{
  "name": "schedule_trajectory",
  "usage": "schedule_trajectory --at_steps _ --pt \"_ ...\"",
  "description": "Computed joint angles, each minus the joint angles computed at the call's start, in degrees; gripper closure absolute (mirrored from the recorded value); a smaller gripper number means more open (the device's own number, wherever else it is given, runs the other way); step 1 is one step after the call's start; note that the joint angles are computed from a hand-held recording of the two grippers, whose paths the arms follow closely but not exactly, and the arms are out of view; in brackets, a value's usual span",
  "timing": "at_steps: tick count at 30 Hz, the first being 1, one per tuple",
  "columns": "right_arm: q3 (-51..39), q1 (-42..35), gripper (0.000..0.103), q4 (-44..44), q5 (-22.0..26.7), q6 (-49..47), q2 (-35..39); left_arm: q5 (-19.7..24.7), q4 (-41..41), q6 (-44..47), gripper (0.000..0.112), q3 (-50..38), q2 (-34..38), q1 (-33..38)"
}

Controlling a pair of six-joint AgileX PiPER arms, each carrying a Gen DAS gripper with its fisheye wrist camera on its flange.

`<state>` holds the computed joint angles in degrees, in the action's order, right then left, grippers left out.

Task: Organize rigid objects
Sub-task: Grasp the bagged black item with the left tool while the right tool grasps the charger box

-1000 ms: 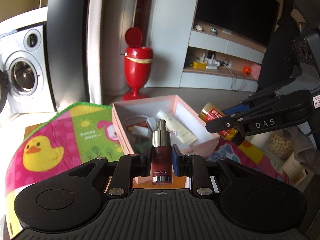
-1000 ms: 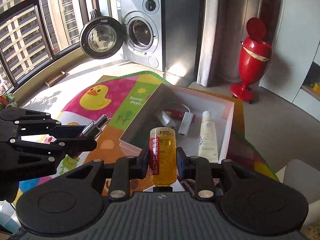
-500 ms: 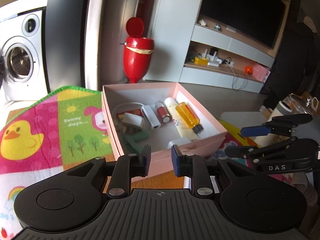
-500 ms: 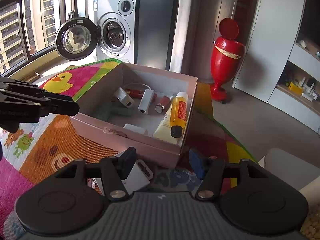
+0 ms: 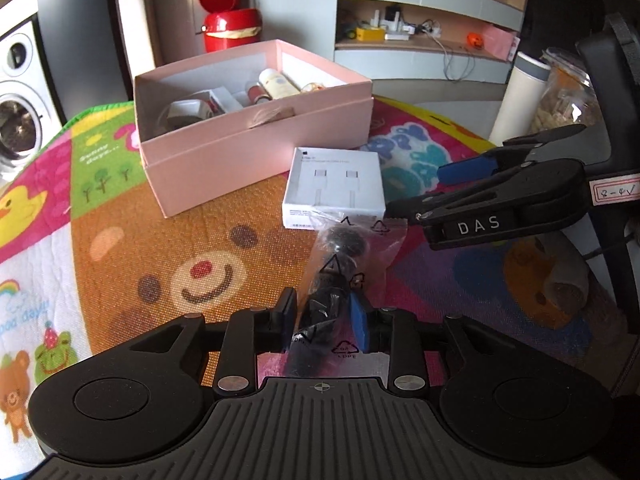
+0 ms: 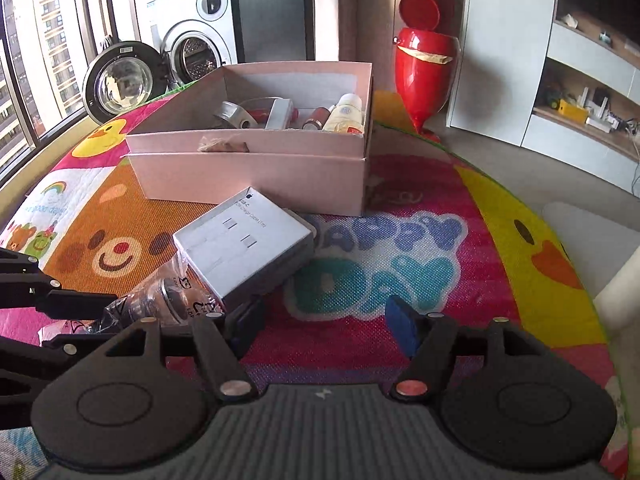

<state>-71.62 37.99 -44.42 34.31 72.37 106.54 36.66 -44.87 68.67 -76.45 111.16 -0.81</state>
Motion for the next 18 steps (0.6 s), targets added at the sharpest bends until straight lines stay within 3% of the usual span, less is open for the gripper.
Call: schedule_trajectory --at_steps 4,9,15,18 --pt "-1.4 1.9 0.031 -4.5 2.0 3.3 1.9 0.0 -3.5 3.4 0.08 1.8 -0.5 1.1" --pt "-2.3 1.6 0.03 -2.6 1.0 1.8 2.2 2.6 -6.6 4.4 0.086 2.8 -1.2 4.5" --pt "-4.6 2.3 0.03 -0.3 0.5 -1.6 3.5 -6.3 -6.9 -1.2 0.088 5.7 -3.4 8.3" --pt "-6.6 3.0 0.03 2.4 -1.3 -6.2 4.6 -6.6 -4.1 -7.7 0.088 3.9 -2.2 10.4"
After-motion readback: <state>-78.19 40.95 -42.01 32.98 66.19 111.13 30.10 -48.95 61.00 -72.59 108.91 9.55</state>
